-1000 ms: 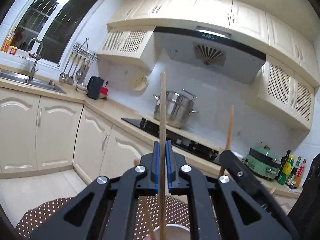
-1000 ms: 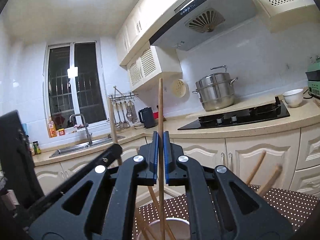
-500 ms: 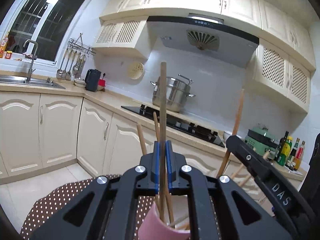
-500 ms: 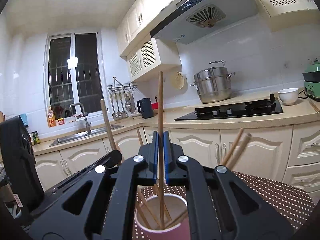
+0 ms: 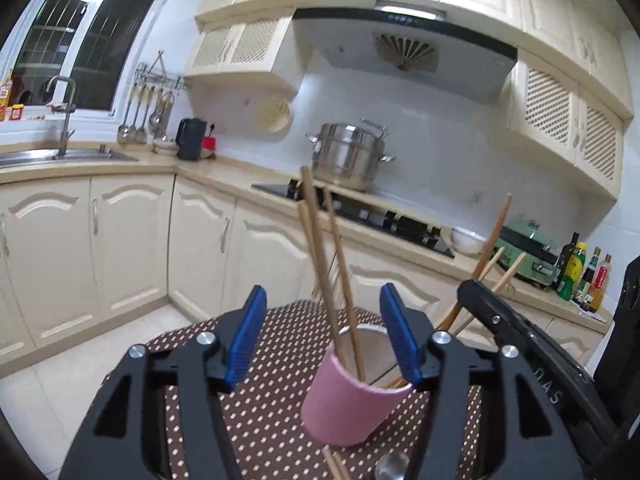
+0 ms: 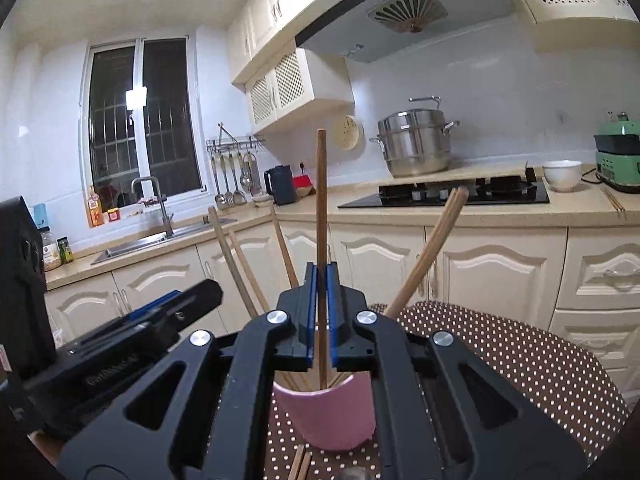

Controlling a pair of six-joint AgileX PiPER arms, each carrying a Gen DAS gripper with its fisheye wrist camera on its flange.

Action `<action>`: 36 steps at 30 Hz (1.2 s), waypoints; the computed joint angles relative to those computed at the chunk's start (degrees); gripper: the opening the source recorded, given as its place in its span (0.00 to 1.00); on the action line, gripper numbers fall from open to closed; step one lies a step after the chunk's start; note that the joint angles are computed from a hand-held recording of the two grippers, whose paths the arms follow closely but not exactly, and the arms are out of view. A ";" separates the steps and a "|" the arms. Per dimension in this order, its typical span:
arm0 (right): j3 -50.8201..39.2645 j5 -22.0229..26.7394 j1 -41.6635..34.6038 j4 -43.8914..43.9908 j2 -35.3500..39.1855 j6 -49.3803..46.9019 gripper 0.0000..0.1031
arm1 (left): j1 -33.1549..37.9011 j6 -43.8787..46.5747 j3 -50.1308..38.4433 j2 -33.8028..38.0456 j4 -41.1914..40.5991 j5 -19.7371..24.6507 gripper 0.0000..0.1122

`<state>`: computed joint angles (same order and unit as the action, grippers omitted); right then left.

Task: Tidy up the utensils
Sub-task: 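Lower the chopsticks into the pink cup and open both grippers, then move both grippers back down over the remaining chopsticks beside the spoon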

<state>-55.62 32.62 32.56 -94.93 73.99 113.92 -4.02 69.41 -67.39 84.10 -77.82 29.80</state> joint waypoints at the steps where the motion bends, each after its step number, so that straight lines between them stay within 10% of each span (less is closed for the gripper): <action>1: 0.13 0.75 0.52 0.73 -0.01 -0.46 0.05 | 0.10 -2.26 -0.38 -0.02 2.28 -0.03 0.53; 7: -0.83 4.26 2.95 7.32 0.33 -5.72 0.07 | 1.19 -17.46 -2.76 -0.63 19.62 2.59 0.55; 18: 0.98 13.95 9.27 11.56 -5.31 -7.82 0.45 | 4.60 -28.11 -5.85 -1.93 33.00 15.45 0.58; 25: 4.98 18.83 13.09 15.52 -11.13 -10.15 0.45 | -1.39 -37.07 -7.75 0.38 49.17 22.47 0.59; 36: 13.08 12.93 8.90 32.96 -16.16 -17.13 0.51 | -8.32 -37.75 -2.09 -2.14 59.07 29.67 0.59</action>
<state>-42.54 45.55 41.46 -61.97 57.83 96.79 -12.34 31.66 -69.47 81.96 -18.75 59.47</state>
